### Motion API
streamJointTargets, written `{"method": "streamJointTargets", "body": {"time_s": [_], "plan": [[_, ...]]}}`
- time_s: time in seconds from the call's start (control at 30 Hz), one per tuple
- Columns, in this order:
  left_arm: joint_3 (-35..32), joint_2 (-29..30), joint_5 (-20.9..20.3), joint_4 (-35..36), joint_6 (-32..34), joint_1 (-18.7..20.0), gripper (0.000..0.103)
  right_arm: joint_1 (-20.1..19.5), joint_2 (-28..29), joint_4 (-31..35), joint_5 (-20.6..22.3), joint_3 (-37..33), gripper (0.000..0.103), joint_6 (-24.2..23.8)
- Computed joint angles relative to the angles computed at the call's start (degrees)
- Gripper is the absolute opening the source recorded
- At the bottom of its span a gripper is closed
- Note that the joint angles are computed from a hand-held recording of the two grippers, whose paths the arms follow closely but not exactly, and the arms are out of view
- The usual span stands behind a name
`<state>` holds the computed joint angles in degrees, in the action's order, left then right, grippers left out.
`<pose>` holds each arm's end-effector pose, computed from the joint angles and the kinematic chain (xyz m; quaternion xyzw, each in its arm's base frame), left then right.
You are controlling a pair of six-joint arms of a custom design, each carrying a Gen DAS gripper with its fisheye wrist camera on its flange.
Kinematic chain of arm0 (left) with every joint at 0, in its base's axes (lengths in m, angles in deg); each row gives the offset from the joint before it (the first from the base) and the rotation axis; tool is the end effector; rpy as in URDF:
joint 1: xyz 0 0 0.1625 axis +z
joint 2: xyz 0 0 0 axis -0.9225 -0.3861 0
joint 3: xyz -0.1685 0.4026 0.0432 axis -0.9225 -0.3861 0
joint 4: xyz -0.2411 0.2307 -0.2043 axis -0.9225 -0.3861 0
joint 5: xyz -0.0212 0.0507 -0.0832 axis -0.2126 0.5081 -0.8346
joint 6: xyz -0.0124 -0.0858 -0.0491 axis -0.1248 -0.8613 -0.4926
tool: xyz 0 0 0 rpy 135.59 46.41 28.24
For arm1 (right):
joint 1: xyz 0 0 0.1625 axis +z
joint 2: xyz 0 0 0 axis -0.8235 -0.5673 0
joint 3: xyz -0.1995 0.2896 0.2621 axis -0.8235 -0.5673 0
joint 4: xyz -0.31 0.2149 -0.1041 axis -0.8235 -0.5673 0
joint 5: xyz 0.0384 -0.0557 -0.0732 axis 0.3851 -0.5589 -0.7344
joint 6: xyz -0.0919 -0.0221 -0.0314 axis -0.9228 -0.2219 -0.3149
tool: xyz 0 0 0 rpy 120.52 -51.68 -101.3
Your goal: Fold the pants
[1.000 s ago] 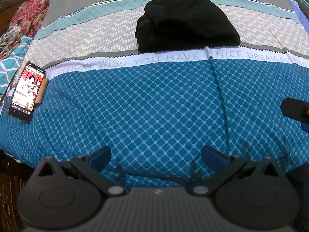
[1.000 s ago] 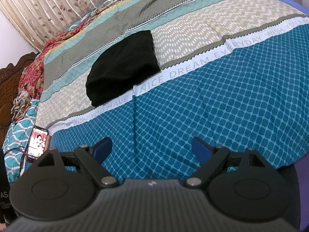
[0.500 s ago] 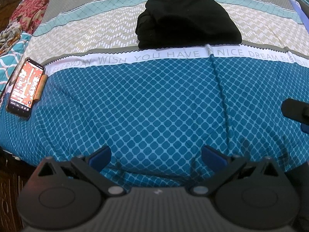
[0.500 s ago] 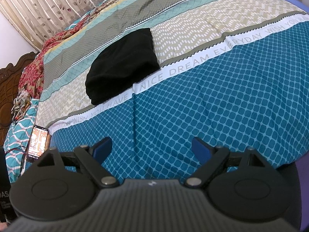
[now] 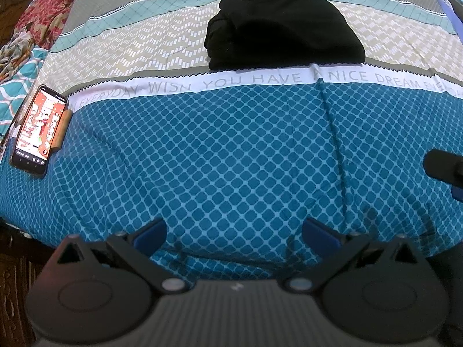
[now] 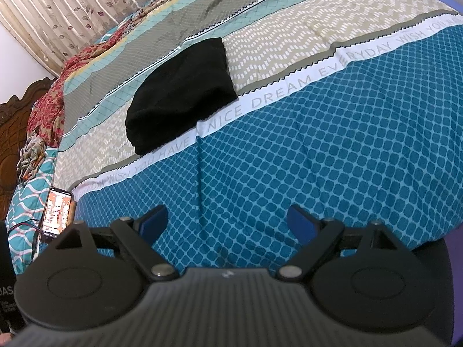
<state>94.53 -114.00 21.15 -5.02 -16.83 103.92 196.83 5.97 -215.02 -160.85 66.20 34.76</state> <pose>-0.0277 -0.2786 0.3432 0.0862 0.8817 -0.1739 0.4300 0.4289 -0.2591 -0.0352 -0.0310 -0.9262 0.3374 0.1654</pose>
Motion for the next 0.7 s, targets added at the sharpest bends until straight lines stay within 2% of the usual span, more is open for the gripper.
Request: {"method": "streamJointTargets", "body": {"time_s": [0.7], "plan": [[0.1,0.8,0.7,0.1,0.2,0.5,0.103,-0.4,-0.1,-0.3,0.5,0.2,0.091,-0.2]]}}
